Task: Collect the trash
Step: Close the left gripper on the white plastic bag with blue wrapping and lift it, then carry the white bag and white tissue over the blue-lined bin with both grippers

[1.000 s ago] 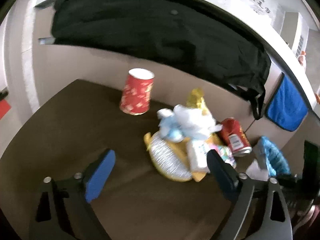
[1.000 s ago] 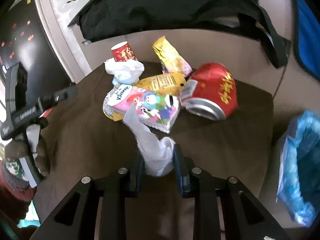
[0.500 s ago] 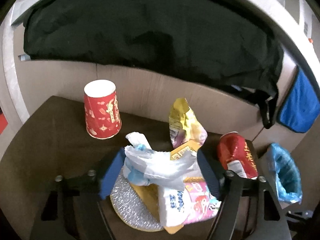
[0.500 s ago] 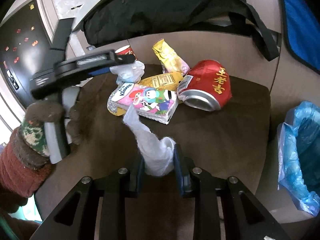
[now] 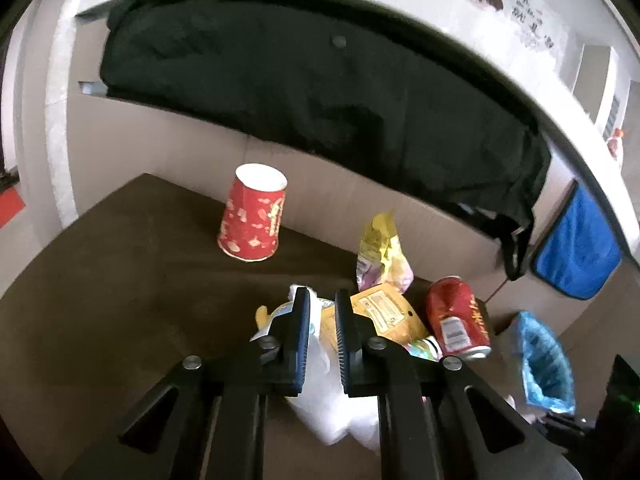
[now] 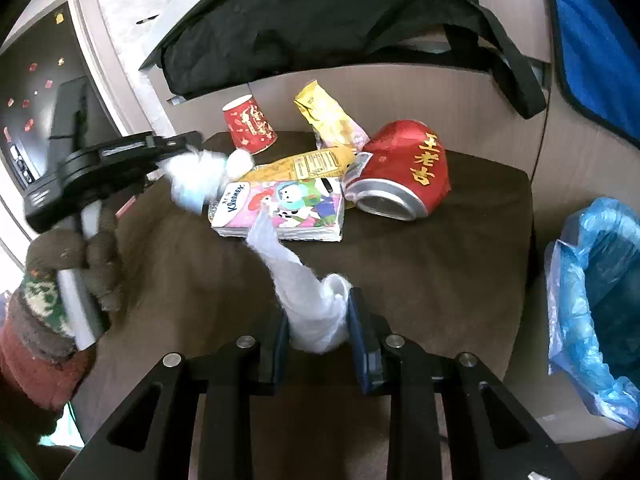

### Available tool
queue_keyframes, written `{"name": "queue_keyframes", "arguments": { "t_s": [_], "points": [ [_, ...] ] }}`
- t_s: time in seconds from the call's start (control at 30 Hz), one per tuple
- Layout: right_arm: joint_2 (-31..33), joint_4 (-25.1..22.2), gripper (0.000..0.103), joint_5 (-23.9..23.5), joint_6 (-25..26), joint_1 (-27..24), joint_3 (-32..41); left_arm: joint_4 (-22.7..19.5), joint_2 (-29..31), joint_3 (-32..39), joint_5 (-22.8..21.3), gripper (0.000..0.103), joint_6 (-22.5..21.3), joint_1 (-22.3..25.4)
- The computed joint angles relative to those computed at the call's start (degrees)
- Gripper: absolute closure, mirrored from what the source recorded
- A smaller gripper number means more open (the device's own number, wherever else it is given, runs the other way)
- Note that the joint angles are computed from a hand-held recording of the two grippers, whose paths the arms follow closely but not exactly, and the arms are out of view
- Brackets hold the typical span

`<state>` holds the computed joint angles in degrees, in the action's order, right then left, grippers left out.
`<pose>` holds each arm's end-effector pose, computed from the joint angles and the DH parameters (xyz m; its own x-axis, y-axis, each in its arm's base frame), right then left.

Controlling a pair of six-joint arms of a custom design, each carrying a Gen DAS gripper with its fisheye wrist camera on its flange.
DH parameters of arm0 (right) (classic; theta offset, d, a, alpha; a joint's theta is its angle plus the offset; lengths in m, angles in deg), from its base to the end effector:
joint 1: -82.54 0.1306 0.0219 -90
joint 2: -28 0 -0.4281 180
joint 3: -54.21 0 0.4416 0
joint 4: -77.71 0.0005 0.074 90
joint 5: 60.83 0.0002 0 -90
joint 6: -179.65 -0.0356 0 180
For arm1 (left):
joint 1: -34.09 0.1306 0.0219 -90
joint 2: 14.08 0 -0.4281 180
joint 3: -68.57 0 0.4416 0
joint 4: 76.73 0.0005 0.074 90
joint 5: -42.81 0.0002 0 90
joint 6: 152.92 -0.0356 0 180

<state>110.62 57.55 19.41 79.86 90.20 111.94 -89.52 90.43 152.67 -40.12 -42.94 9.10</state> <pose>0.4397 0.0647 0.2920 -0.7337 0.0704 -0.6758 -0.1272 0.9628 0.2384 0.5730 -0.2724 0.3310 -0.6416 -0.0751 -0.7634 0.3122 0.8835 -0.3493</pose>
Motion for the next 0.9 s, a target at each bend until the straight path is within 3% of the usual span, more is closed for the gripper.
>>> {"name": "queue_keyframes", "arguments": {
  "t_s": [0.17,0.33,0.4,0.43,0.47,0.6,0.73,0.83,0.9],
  "points": [
    [-1.47,-0.66,0.078,1.32,-0.10,0.77,0.05,0.49,-4.13,-3.45,2.03,0.091,-1.27,0.28],
    [-2.89,-1.61,0.078,2.08,0.24,1.32,-0.32,2.68,-7.15,-7.40,0.88,0.087,-0.64,1.25],
    [-3.04,-1.63,0.078,2.20,0.13,1.33,-0.54,4.09,-8.10,-9.32,-0.82,0.067,0.96,2.18],
    [-2.89,-1.61,0.078,1.92,-0.09,1.18,-0.58,4.45,-8.13,-10.00,-1.59,0.044,2.12,2.83],
    [-2.75,-1.61,0.078,1.69,-0.28,1.11,-0.61,4.60,-7.79,-10.17,-1.34,0.033,3.03,3.29],
    [-1.02,-1.58,0.078,0.38,-0.99,0.87,-0.06,1.41,-3.66,-7.34,3.24,0.033,6.74,4.71],
    [0.15,-1.64,0.077,0.46,-0.54,1.49,0.31,-2.40,1.11,-2.53,5.93,0.033,5.03,3.33],
    [0.34,-1.96,0.077,2.07,0.28,2.01,0.16,-5.39,3.68,0.07,3.68,0.033,3.24,1.73],
    [0.54,-2.44,0.077,2.08,0.36,2.02,0.25,-7.58,4.65,1.01,4.47,0.038,2.73,1.54]
  ]
}}
